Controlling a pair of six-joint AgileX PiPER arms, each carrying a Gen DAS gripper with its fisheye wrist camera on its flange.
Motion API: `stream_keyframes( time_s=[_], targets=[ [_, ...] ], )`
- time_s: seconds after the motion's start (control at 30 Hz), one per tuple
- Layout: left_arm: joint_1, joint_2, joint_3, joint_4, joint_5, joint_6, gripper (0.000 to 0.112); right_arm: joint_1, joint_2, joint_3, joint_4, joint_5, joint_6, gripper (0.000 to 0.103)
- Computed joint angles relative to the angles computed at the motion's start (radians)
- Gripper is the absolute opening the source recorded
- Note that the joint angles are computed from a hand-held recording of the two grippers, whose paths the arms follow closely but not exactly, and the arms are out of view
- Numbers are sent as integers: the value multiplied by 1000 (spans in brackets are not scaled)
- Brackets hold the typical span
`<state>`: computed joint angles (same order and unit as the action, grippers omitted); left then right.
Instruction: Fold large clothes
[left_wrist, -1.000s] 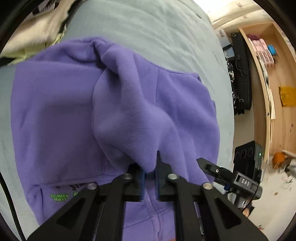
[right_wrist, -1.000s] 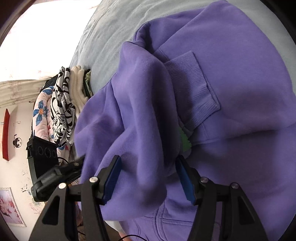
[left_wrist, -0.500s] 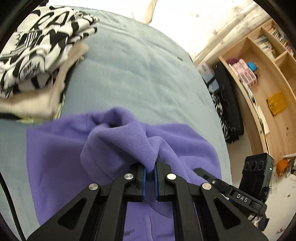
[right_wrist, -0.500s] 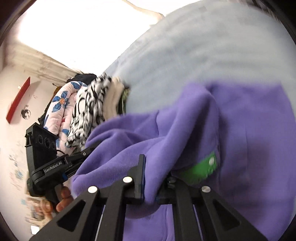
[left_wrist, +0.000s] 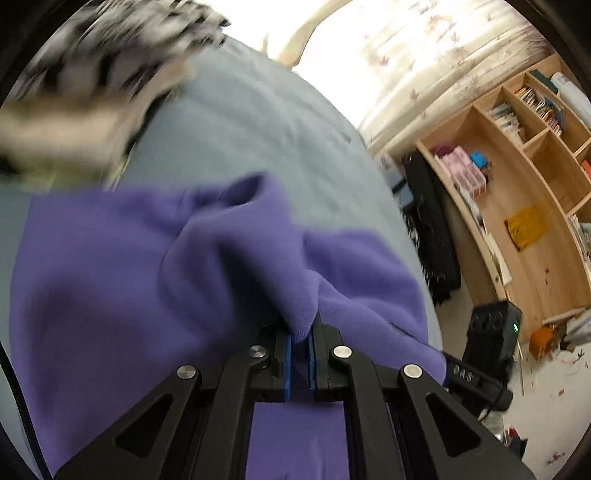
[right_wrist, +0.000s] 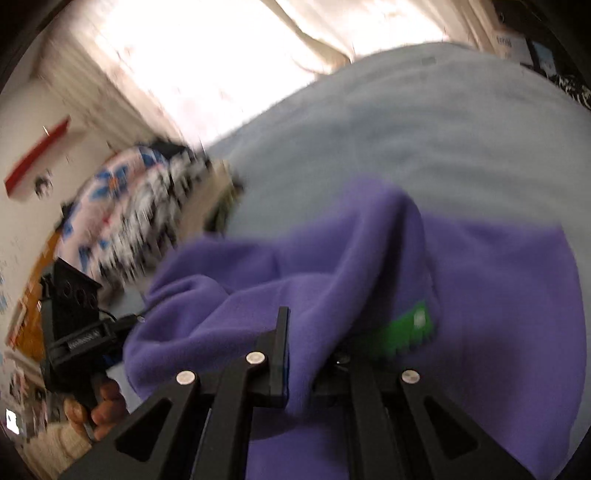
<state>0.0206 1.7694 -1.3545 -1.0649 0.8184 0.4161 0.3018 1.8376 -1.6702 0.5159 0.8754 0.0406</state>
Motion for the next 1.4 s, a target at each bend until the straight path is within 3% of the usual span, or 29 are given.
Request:
stream_keyframes(
  time_s=[0.1, 0.23, 0.33, 0.4, 0.5, 0.67, 0.8, 0.93, 1.03, 1.17, 1.27, 1.3, 1.37, 1.4],
  targets=[
    [14, -69, 162, -34, 9, 77, 4, -28, -50, 114, 37, 57, -1, 12],
    [5, -126, 290, -22, 9, 96, 4, -44, -142, 252, 67, 40, -24, 11],
    [-16, -132, 322, 2, -8, 82, 4, -32, -171, 294, 4, 28, 14, 11],
    [-21, -126, 318, 33, 4, 53, 5, -34, -163, 296, -20, 52, 37, 16],
    [-33, -139, 267, 117, 32, -33, 10, -35, -177, 257, -57, 108, 94, 28],
    [-99, -211, 157, 385, 63, -207, 20, 49, -241, 169, -320, 140, 231, 29],
    [-121, -264, 93, 447, 40, -253, 28, 136, -256, 78, -495, 107, 321, 29],
    [-198, -180, -75, 538, 7, -369, 30, 216, -144, -104, -573, 120, 366, 29],
    [-241, -84, -181, 590, -12, -463, 30, 217, -33, -227, -540, 114, 353, 29],
    [-280, 30, -263, 708, -20, -582, 30, 195, 69, -277, -569, 134, 402, 29],
    [-290, 71, -222, 770, -34, -628, 30, 156, 104, -205, -649, 172, 454, 19],
    [-277, 69, -179, 743, -60, -585, 30, 127, 90, -141, -619, 144, 425, 0],
    [-240, 34, -77, 611, -140, -420, 30, 58, 18, 8, -471, 32, 318, 0],
    [-229, 25, -60, 581, -146, -379, 30, 41, -5, 30, -433, 29, 292, 0]
  ],
)
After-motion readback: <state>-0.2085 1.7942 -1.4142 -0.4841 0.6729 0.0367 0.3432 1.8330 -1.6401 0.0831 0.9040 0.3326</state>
